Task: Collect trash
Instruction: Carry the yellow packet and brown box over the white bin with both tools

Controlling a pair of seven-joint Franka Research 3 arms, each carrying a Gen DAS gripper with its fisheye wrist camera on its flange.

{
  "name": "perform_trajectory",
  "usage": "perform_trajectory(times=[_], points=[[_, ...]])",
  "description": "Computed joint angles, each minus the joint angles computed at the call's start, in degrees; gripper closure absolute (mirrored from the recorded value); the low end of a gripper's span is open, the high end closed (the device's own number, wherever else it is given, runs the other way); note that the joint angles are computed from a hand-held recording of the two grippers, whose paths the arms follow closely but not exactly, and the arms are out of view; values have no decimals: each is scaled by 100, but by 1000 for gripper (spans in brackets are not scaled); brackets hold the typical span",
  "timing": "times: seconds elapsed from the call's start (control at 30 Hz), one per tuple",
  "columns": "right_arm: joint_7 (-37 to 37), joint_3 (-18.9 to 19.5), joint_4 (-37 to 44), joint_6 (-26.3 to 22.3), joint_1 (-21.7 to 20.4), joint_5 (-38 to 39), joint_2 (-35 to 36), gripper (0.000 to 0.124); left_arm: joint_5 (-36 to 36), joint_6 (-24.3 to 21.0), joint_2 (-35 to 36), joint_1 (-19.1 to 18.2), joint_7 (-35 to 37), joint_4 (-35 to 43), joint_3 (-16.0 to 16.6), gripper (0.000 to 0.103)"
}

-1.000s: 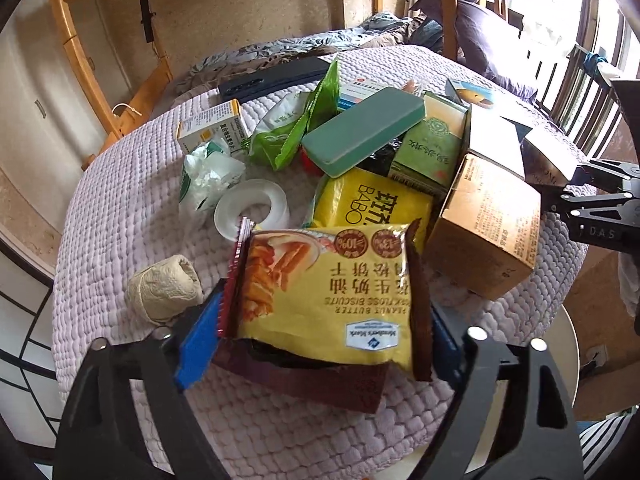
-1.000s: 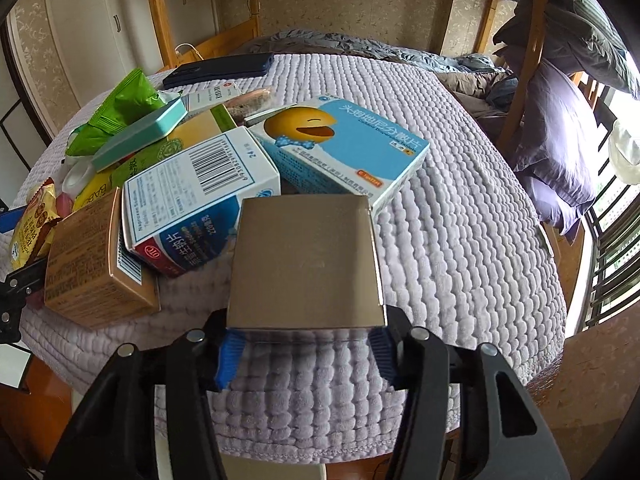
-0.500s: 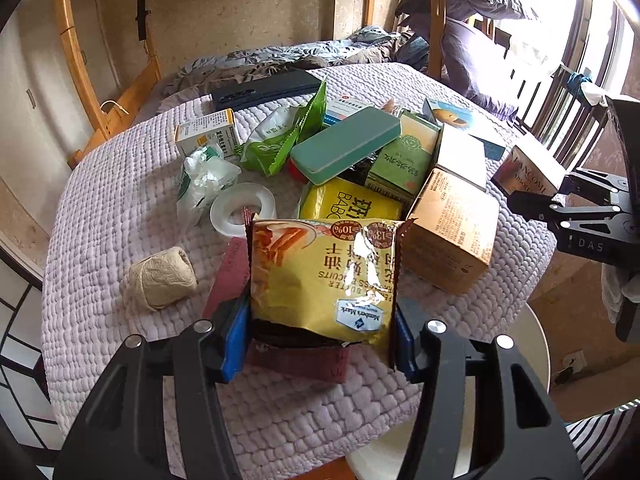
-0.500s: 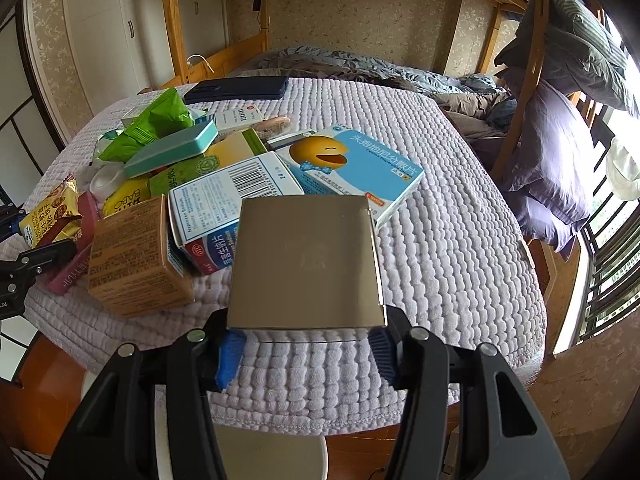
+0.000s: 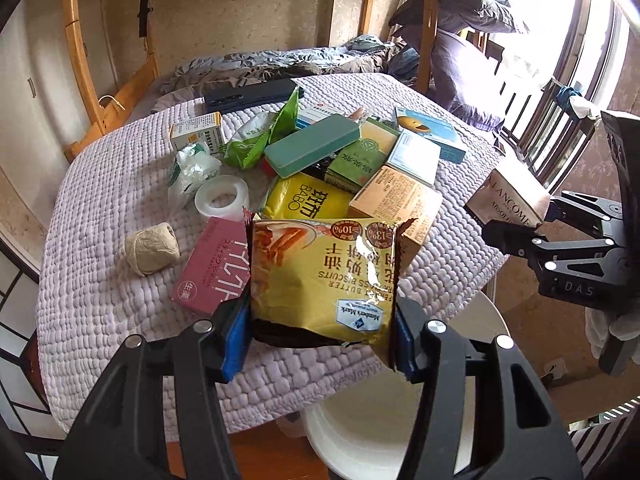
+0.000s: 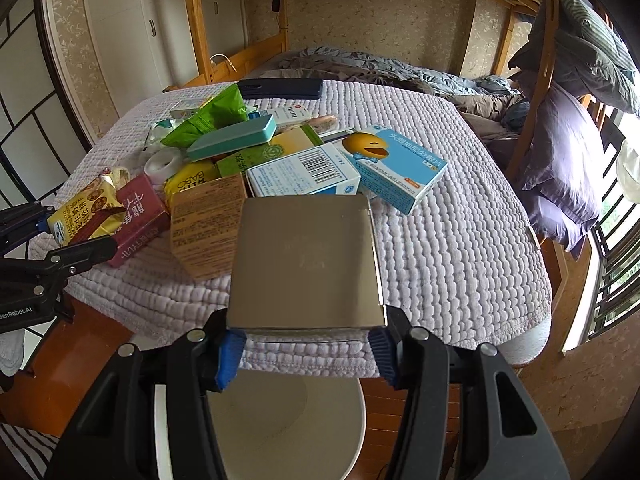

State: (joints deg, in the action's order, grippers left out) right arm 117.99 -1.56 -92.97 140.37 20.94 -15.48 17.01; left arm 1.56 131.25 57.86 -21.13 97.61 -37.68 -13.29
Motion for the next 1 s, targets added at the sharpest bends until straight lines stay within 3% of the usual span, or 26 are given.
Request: perform_trajectory(times=[0.23, 0.5, 0.73, 1.0], points=[[-35, 114, -250, 2, 75, -2, -223, 71, 11, 606, -855, 156, -74, -1542, -108, 45], [-958, 347, -690, 125, -77, 654, -475, 71, 224, 975, -1549, 131, -863, -2752, -84, 45], [-1629, 455, -1259, 232, -170, 1167, -834, 71, 446, 953, -1849, 33, -1322, -3303, -128, 45], [-1842, 492, -1517, 167, -173, 1332, -917, 71, 603, 930, -1933, -62, -1667, -3579, -142, 45]])
